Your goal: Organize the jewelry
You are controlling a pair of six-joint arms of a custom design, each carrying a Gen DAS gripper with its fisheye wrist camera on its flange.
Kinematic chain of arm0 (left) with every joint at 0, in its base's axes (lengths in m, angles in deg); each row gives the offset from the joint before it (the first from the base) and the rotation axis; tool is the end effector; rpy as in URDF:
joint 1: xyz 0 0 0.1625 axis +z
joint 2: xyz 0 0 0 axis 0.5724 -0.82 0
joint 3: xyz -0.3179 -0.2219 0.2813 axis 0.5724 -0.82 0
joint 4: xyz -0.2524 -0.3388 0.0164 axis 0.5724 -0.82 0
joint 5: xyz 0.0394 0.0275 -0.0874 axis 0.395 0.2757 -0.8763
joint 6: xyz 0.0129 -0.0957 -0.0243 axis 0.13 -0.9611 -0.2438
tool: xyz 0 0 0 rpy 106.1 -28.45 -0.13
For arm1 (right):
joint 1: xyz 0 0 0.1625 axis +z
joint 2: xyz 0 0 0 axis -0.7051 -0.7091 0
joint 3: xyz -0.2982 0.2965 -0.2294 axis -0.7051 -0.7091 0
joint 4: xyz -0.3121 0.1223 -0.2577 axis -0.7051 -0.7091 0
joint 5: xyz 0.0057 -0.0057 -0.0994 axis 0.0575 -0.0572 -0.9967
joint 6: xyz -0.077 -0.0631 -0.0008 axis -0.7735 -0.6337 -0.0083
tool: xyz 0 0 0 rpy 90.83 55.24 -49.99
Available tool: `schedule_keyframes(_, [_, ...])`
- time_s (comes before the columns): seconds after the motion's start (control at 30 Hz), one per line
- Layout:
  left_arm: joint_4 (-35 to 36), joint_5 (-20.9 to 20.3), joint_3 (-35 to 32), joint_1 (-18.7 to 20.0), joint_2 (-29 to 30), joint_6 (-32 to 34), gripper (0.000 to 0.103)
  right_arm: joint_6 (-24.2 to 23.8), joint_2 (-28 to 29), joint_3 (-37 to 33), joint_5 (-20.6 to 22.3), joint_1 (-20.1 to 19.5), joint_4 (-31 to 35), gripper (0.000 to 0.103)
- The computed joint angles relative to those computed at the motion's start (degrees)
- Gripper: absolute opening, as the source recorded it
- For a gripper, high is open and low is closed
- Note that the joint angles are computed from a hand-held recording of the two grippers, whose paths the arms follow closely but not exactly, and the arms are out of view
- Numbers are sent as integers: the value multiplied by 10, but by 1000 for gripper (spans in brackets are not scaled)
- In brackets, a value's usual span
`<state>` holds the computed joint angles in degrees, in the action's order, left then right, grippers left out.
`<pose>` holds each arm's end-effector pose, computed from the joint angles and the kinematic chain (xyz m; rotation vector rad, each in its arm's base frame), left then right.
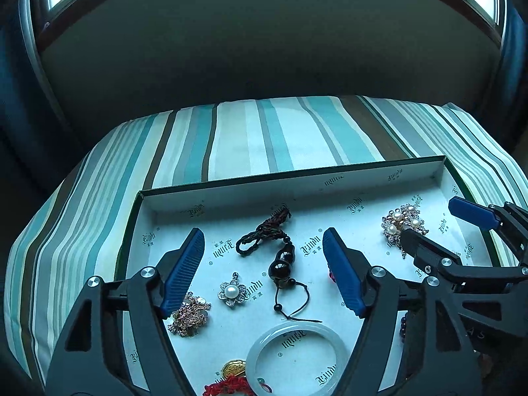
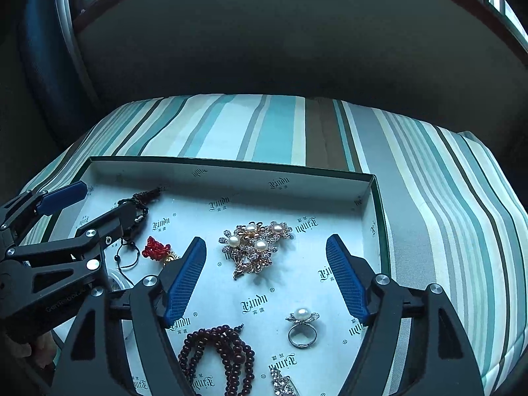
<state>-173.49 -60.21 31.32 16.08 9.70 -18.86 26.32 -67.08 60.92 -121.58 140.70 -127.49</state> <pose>-0.3650 -0.7999 0.0992 0.3082 2.1590 -0.8032 0.1757 -0.8288 0.2303 0.6428 -2.3850 0.7119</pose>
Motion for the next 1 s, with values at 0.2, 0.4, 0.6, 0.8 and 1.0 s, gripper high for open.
schedule_keyframes(0.2, [0, 27, 13, -6, -3, -11, 85, 3, -11, 15, -8, 1, -12, 76])
schedule_keyframes(0.4, [-9, 42, 33, -13, -11, -21, 88, 9, -21, 32, -13, 5, -36, 80])
schedule_keyframes(0.6, [-14, 33, 61, -19, -27, -41, 89, 13, -34, 61, -22, 6, -67, 81])
schedule_keyframes(0.8, [-25, 33, 113, -35, -53, -72, 89, 22, -63, 119, -19, 6, -102, 81])
schedule_keyframes(1.0, [-38, 40, 180, -61, -89, -111, 91, 21, -102, 186, -9, 12, -144, 81])
